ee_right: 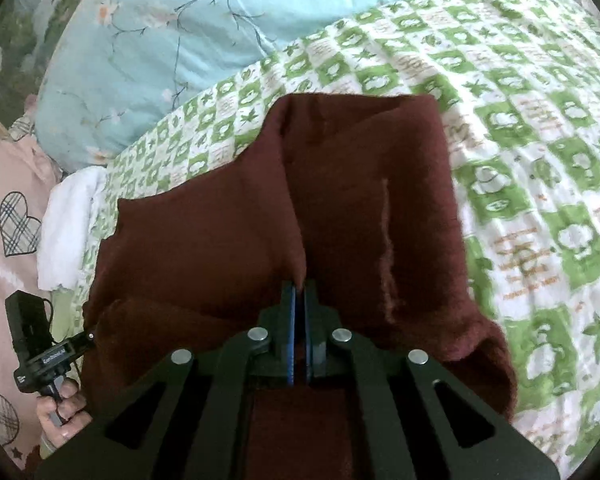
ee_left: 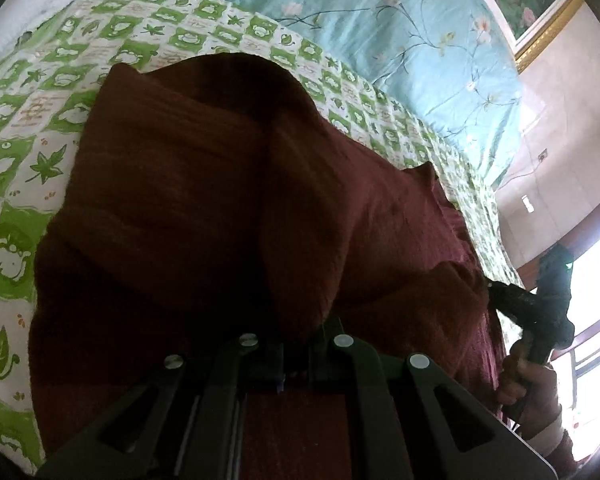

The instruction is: Fold large clothes

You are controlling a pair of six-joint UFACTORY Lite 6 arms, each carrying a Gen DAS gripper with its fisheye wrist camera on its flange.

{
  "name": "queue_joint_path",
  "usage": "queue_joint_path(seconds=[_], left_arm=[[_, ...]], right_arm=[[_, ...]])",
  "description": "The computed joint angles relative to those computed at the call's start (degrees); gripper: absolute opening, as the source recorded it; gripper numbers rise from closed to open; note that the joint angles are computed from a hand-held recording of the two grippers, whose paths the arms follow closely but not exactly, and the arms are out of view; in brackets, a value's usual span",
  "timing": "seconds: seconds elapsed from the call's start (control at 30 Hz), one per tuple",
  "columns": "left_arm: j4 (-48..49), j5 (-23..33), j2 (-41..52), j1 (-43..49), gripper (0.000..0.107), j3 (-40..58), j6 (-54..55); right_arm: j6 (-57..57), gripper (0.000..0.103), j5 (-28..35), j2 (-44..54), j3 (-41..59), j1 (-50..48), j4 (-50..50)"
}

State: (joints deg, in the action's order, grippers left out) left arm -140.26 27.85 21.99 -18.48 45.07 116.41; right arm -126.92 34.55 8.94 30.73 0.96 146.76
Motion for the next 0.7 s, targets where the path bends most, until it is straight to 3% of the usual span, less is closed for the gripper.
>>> queue_joint_path(seconds=[0.17,0.23,0.33,0.43,0.53,0.57,0.6,0.67,0.7], left_arm=[[2.48,-2.52,-4.71,-0.63,0.014,-3.18,-2.13],[0.39,-3.45,-10.75,-0.82,0.023,-8.04,-0.57],[-2.44,-3.52,-21.35,-2.08,0.024,-15.39,0.78],[0.34,-0.82,-24.18,-4.95,0.024,-15.89,-2.29],[-2.45,-4.1,-21.56,-10.78,0.027,-11.14,0.99],[-3.87,-5.55,-20.69,-12.45,0.029,-9.64,2.51],[-4.4,-6.39,-19.87,-13.69,0.037,-8.38,3.48],[-7.77,-9.29,-17.5,-16.7,0.054,-5.07,7.33],[-11.24,-10.47,-16.3,-18.22,0.061,-3.56,10.75]], right_arm=[[0.65,0.004,-3.69,-7.66,-3.85,-0.08,1.66],[-1.9,0.004,-5.16,-16.29,-8.55,1.41,5.74],[-0.93,0.004,-4.72,-25.44,-13.13,4.03,4.86],[5.94,0.004,-0.77,-19.04,-9.19,7.05,-3.95],[-1.31,0.007,-7.87,-16.87,-7.35,11.17,6.09],[-2.19,0.016,-7.82,-16.51,-7.88,11.0,7.85],[-1.11,0.032,-6.69,-15.51,-8.18,10.2,7.21],[-1.18,0.049,-5.51,-14.44,-9.03,8.88,6.78],[-2.95,0.049,-5.24,-14.14,-9.47,8.77,8.37]])
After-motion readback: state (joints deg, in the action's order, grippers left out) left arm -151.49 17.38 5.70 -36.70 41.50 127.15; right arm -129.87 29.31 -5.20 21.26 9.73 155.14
